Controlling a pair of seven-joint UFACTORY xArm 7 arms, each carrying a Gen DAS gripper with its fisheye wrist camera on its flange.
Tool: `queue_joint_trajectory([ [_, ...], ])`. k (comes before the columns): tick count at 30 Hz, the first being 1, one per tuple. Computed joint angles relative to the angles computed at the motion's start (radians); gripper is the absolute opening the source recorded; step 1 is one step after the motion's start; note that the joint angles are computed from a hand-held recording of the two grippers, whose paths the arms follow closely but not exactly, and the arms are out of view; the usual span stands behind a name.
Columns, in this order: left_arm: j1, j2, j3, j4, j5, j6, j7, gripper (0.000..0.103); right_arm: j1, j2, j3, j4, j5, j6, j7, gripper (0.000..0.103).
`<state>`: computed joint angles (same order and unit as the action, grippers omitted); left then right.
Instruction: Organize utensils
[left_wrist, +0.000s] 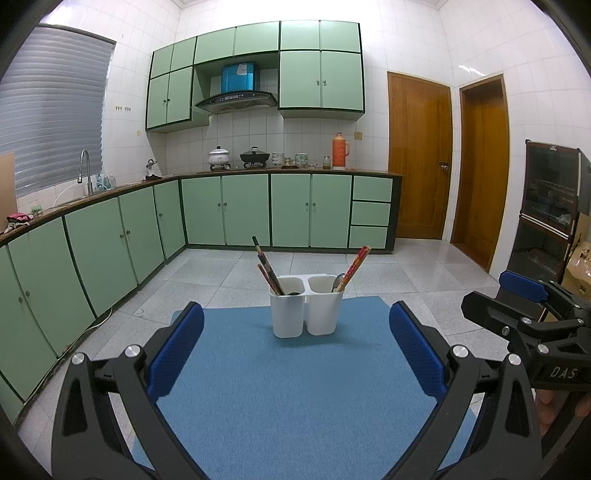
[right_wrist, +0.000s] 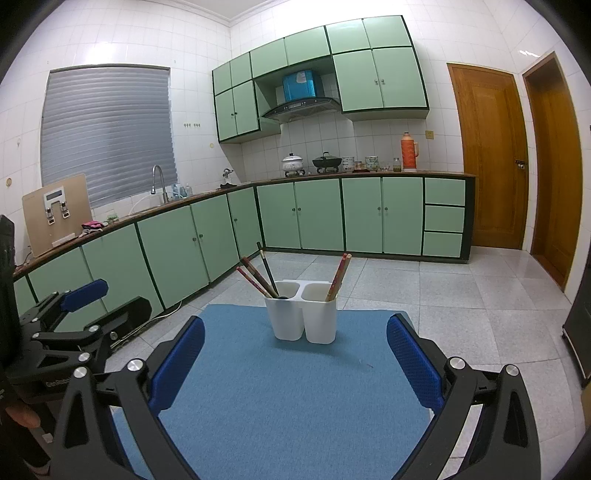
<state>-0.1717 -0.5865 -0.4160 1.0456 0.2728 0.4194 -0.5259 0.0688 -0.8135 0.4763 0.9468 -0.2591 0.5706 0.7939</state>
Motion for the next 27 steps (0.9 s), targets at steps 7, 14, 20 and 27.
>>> queue_joint_trajectory([
  [7, -0.003, -0.002, 0.004, -0.004, -0.002, -0.001, 0.001, 0.097, 0.002, 0.001, -0.001, 0.001, -0.001, 0.001, 0.001, 0.097],
  [14, -0.002, 0.0, 0.003, -0.001, -0.001, 0.001, 0.001, 0.097, 0.003, 0.002, -0.002, 0.002, -0.002, 0.003, 0.001, 0.097],
  [20, -0.004, -0.004, 0.007, -0.008, -0.002, 0.0, 0.001, 0.097, 0.002, 0.005, 0.002, 0.004, -0.004, 0.003, 0.004, 0.097],
  [27, -0.008, -0.02, 0.017, -0.035, -0.012, -0.01, 0.008, 0.097, 0.003, 0.007, 0.001, 0.006, -0.005, 0.004, 0.005, 0.097],
])
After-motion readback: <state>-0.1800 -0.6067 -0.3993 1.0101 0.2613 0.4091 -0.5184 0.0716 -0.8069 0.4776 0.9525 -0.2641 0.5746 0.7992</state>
